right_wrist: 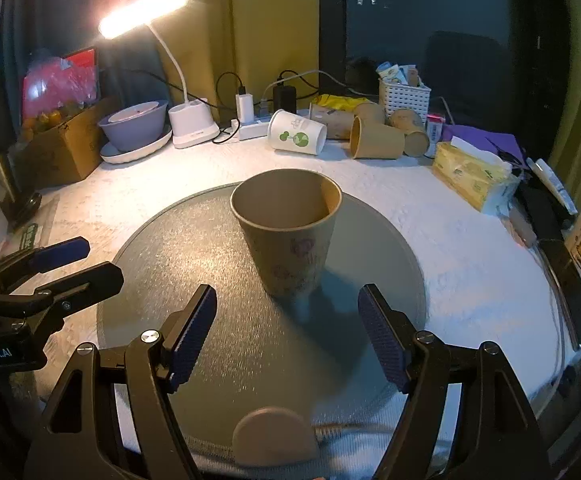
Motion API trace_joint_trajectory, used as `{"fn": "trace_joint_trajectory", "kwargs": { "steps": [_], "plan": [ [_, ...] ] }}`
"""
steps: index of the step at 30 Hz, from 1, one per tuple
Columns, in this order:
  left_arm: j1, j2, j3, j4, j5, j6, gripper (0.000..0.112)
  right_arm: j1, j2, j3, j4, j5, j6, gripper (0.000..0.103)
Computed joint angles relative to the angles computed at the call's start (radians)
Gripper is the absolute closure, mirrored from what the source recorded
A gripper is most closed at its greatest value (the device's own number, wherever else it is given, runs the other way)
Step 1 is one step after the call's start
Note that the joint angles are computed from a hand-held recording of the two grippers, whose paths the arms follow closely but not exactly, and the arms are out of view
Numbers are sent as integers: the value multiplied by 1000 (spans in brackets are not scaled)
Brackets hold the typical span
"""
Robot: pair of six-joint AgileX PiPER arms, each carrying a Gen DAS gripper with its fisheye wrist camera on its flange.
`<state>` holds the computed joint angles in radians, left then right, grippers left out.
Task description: Flip cup upright
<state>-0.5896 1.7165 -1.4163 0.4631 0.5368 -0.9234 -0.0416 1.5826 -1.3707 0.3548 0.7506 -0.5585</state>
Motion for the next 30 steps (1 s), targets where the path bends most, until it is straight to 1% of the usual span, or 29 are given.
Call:
{"fn": "trace_joint_trajectory", "kwargs": {
  "steps": [10, 19, 30],
  "plan": [
    [-72, -63, 50, 141, 20, -120, 26, -11, -106, 101, 20, -21, -16, 27],
    [-142, -114, 62, 289, 67, -225, 26, -18, -191, 136, 40, -16, -34, 27],
    [-213, -159, 53, 430, 126, -307, 26, -49, -281, 145, 96, 7, -83, 27]
  ]
}}
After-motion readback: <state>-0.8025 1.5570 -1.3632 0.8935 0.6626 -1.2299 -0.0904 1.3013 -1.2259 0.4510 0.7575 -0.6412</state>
